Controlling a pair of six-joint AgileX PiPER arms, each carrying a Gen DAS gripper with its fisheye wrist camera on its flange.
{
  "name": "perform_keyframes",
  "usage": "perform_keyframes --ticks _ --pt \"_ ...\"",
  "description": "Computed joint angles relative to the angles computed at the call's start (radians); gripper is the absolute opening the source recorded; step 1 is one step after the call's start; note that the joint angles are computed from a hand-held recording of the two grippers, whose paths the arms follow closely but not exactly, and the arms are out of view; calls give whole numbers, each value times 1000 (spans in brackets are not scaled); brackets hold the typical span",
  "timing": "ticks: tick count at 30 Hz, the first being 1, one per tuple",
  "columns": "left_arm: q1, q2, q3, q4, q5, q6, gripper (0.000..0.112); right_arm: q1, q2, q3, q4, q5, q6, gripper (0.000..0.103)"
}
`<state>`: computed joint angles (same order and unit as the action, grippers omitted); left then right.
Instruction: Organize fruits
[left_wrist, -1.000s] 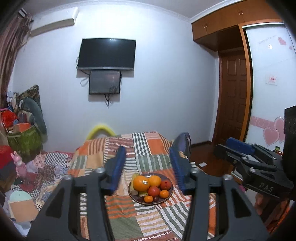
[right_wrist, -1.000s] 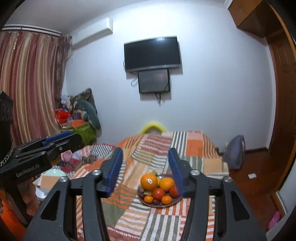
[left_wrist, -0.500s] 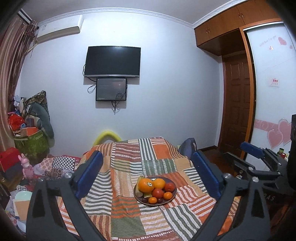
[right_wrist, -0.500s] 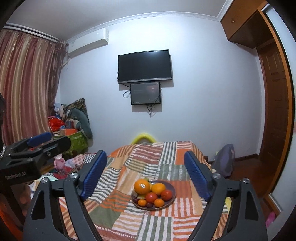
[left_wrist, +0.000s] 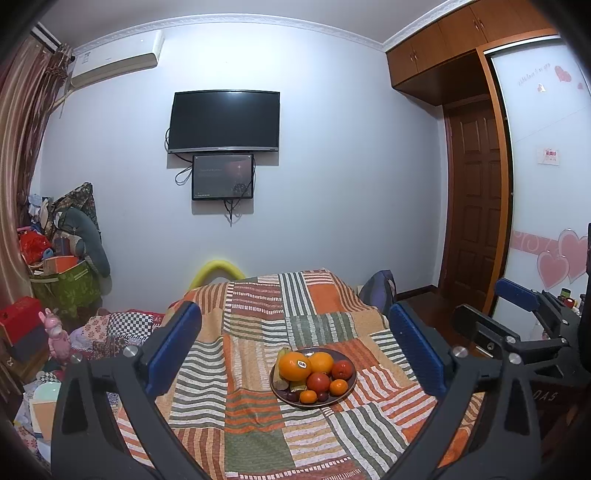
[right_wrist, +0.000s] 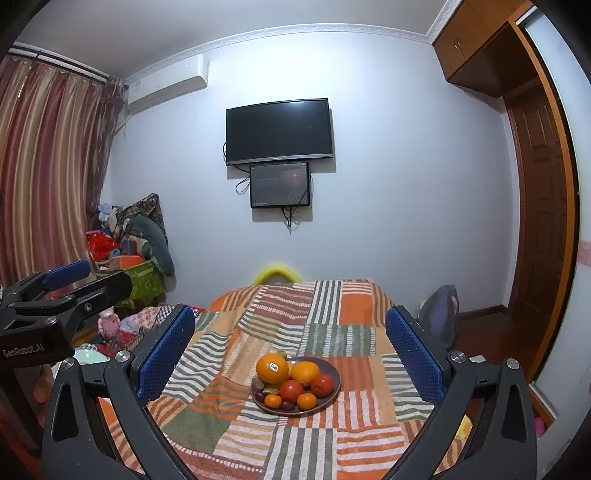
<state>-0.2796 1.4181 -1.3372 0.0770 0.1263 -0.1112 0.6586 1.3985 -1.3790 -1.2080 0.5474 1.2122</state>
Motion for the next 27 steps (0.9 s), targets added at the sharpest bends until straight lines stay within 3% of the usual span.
perform_keyframes --ticks 12,27 --pt "-9 -5 10 79 -4 -73 103 -4 -6 -7 24 -2 -20 103" --pt "10 0 11 -202 -6 184 103 -4 -5 -5 20 -3 -15 103"
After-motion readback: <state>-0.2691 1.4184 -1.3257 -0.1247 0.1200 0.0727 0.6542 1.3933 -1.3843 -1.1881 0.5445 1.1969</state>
